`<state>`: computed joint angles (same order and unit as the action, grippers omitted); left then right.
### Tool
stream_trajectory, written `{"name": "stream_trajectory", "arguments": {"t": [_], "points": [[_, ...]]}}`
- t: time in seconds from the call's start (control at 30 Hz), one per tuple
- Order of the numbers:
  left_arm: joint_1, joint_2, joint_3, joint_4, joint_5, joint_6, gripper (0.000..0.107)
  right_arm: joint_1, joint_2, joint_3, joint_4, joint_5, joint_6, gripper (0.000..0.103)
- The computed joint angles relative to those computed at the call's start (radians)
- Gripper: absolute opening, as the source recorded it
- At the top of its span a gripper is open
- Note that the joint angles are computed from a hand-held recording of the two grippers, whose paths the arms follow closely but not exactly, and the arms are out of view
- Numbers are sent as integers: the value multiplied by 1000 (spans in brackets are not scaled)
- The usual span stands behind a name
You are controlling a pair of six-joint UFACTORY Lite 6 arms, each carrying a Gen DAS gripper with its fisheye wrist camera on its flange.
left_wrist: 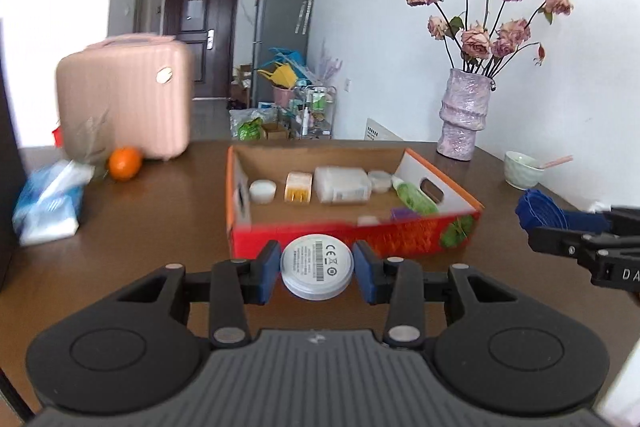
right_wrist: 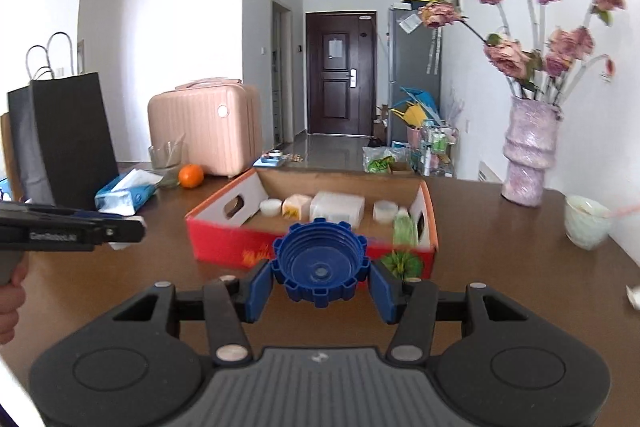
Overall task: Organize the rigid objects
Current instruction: 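Carry puck and blue cap into the cardboard box and open both tools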
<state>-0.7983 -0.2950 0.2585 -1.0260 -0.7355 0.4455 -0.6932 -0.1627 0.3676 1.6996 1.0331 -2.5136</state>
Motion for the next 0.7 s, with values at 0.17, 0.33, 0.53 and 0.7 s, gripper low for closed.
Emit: {"name": "stream_trajectory", "arguments": {"t": [0.17,0.33,0.53,0.7], "points": [[339,432,400,391,169,-161,40,345,390,454,174,-231,103,52],[483,820,822,442,336,-131,40,555,788,975,52,-444,412,52],[532,1046,1090,321,410,86,41,700,1129,1451,-316,-571,789,52],[555,1061,1099,454,413,-24,49,739,1221,1571,-472,-572,925,52]]}}
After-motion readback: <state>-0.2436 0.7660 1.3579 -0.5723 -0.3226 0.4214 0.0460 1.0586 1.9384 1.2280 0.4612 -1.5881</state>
